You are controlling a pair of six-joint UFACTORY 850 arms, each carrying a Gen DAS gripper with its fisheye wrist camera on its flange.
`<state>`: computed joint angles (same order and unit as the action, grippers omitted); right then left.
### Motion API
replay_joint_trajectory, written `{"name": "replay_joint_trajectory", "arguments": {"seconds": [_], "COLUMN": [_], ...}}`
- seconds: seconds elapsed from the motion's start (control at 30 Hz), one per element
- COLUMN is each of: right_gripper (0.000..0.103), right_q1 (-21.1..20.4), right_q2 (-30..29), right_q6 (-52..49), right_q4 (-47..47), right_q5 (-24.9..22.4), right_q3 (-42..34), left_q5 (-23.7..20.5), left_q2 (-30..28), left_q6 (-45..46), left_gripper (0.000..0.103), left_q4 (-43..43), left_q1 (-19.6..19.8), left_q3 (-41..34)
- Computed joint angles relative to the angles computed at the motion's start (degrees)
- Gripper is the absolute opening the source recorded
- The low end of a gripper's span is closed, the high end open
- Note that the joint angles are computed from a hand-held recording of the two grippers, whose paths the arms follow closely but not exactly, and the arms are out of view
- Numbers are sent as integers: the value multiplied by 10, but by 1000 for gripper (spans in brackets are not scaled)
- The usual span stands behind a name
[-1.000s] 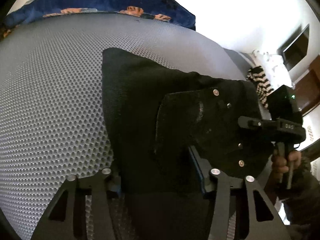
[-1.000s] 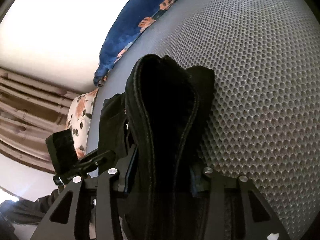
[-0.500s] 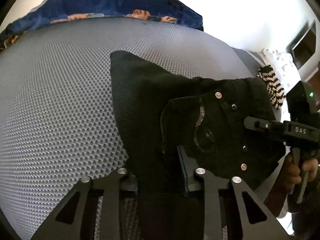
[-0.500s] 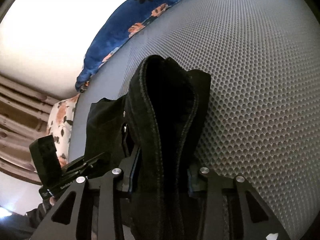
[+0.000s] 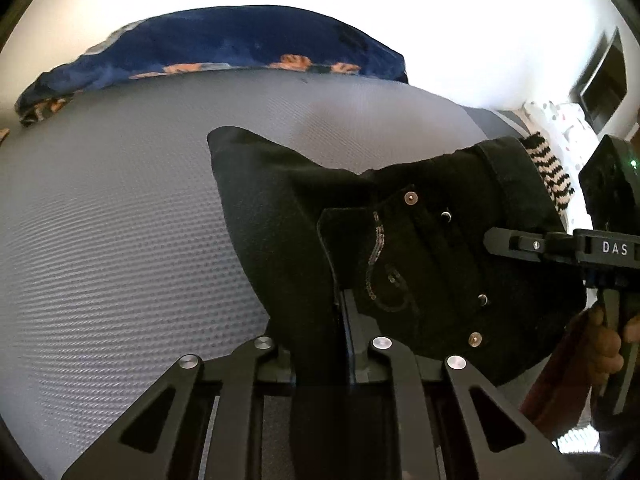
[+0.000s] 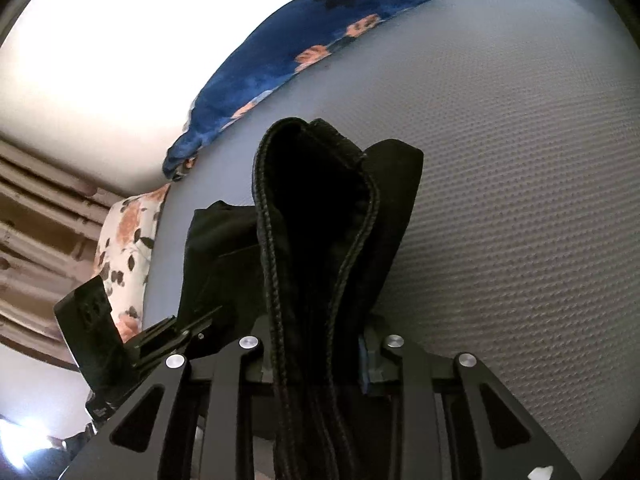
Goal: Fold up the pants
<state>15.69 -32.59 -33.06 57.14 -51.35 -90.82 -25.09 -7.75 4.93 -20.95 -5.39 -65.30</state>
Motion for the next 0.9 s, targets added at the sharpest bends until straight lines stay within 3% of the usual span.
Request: {"name": "replay_joint_trajectory", "arguments": {"seconds": [0.23, 0.43, 0.7, 0.9], "right_gripper": [25, 25, 25, 25], "right_q1": [22, 49, 72, 85], "right_q2": [-3, -32, -115, -212], "right_q6": [-18, -8, 38, 98], "right_q4": [30, 36, 14, -19], "right_q5": [-10, -20, -56, -94], "right_q3": [-1, -46, -181, -345], "left_q5": [6, 10, 6, 2], "left_q2": [37, 54, 34, -7], "left_q6": [-11, -27, -5, 29], "left_gripper": [16, 16, 16, 16], "left_q4": [19, 47, 44, 18], "left_q1": [33, 63, 108, 139], "left_q3": [33, 41, 9, -35]}}
